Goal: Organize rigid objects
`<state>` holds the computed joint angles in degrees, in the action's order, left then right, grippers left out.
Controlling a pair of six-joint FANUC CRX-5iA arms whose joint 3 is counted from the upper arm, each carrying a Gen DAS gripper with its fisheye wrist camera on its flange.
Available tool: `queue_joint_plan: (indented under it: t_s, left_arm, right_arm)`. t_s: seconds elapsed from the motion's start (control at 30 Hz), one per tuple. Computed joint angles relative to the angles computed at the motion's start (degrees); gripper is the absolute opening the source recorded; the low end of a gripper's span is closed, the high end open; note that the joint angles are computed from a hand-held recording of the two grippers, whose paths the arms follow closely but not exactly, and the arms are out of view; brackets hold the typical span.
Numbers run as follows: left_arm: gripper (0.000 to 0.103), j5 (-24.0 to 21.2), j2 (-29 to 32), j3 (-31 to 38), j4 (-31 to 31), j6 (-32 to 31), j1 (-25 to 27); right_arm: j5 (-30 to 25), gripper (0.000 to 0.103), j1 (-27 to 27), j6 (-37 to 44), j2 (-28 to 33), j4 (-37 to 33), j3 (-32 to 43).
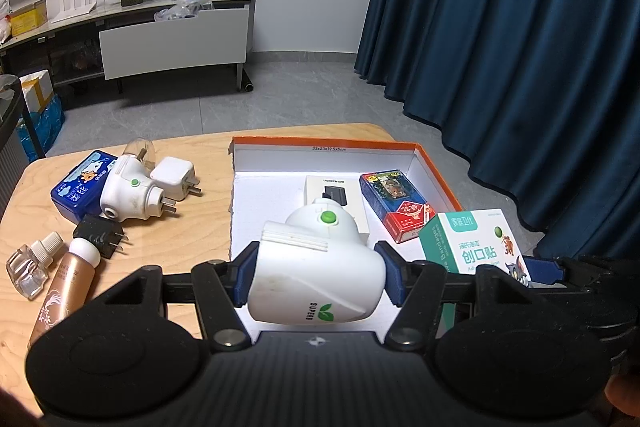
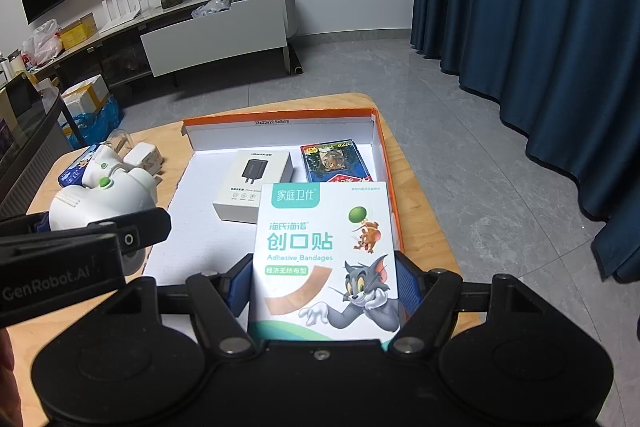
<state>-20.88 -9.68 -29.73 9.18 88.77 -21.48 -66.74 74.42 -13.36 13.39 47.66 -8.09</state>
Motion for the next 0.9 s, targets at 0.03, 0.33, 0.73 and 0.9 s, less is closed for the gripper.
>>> queue_joint_plan:
  t_s: [0.03, 0.33, 0.73, 0.9]
  left_arm:
    - [0.062, 0.0, 0.0, 0.0, 0.0, 0.0, 0.0]
    - [0.062, 0.3, 0.3, -0.7, 0.8, -1.0, 0.3]
    - [0.062, -0.5, 1.1, -0.3, 0.4, -0.8, 0.5]
    - [0.062, -0.8, 1.5, 0.0, -0.2, -0.1, 0.6]
  right_arm:
    - [0.2, 0.084, -0.1, 0.1, 0.0, 0.0, -0.1]
    - [0.3, 0.084, -0.5, 1.4, 0.2, -1.0, 0.3]
    - [0.8, 0.084, -1.0, 1.8, -0.1, -1.3, 0.1]
    - [1.1, 0.084, -1.4, 2.2, -0.1, -1.7, 0.0]
